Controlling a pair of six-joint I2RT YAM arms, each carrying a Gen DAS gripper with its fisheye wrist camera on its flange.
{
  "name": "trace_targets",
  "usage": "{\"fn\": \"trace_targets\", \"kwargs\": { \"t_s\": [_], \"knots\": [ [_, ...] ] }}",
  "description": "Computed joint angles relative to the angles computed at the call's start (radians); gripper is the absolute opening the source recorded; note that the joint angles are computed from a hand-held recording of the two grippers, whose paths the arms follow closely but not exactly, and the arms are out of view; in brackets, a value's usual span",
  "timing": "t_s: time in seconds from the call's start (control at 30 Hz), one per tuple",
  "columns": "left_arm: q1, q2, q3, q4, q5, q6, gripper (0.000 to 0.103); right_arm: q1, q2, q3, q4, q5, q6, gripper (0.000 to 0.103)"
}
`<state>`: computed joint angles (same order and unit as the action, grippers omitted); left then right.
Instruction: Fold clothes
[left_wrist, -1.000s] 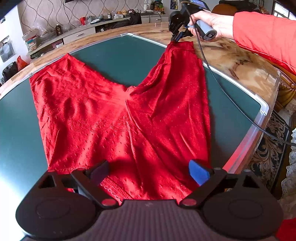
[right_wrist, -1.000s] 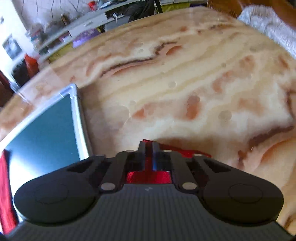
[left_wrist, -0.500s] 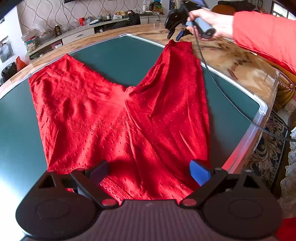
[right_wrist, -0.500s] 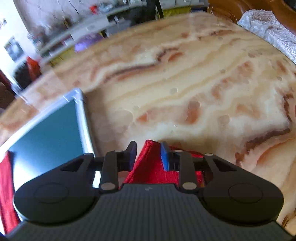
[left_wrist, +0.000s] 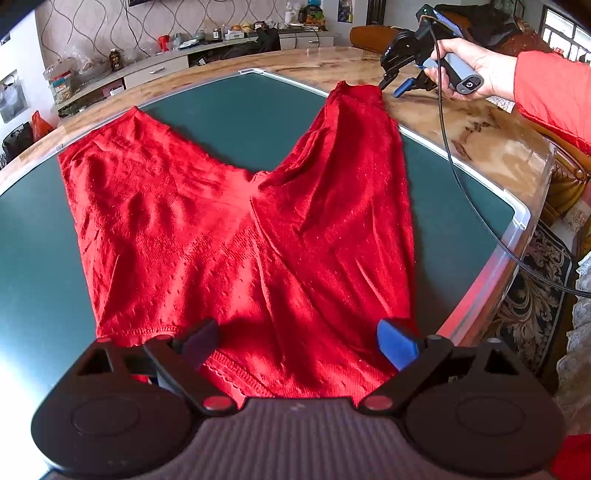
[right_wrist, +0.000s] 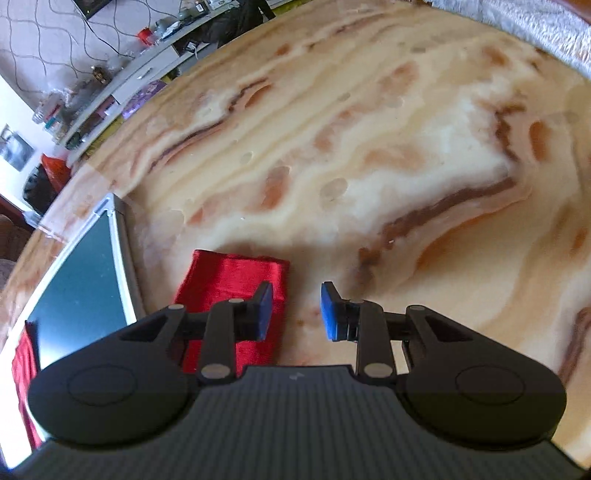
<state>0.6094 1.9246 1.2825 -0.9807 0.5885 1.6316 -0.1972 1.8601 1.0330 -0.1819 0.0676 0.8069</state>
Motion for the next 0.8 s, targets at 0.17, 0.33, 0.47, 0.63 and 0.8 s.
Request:
{"fn": "trace_targets", "kwargs": {
  "t_s": [0.17, 0.33, 0.47, 0.63, 0.8],
  "knots": [
    [0.002, -0.004, -0.008, 0.007, 0.003, 0.006, 0.096, 0.008, 0.018, -0.02, 0.082, 0.02, -0.041, 0.033],
    [0.004, -0.004, -0.013, 0.009, 0.007, 0.011, 0.097, 0.032, 0.035, 0.001, 0.068, 0.059, -0.134, 0.032],
    [0.006, -0.006, -0.017, 0.011, 0.01, 0.014, 0.097, 0.057, 0.047, 0.023, 0.051, 0.063, -0.183, 0.007],
    [0.008, -0.002, -0.011, 0.003, 0.011, 0.021, 0.098, 0.061, 0.058, 0.065, -0.002, 0.057, -0.138, 0.006],
    [0.014, 0.002, -0.005, -0.008, 0.013, 0.033, 0.098, 0.058, 0.014, -0.026, 0.11, 0.056, -0.033, 0.005]
  ]
}}
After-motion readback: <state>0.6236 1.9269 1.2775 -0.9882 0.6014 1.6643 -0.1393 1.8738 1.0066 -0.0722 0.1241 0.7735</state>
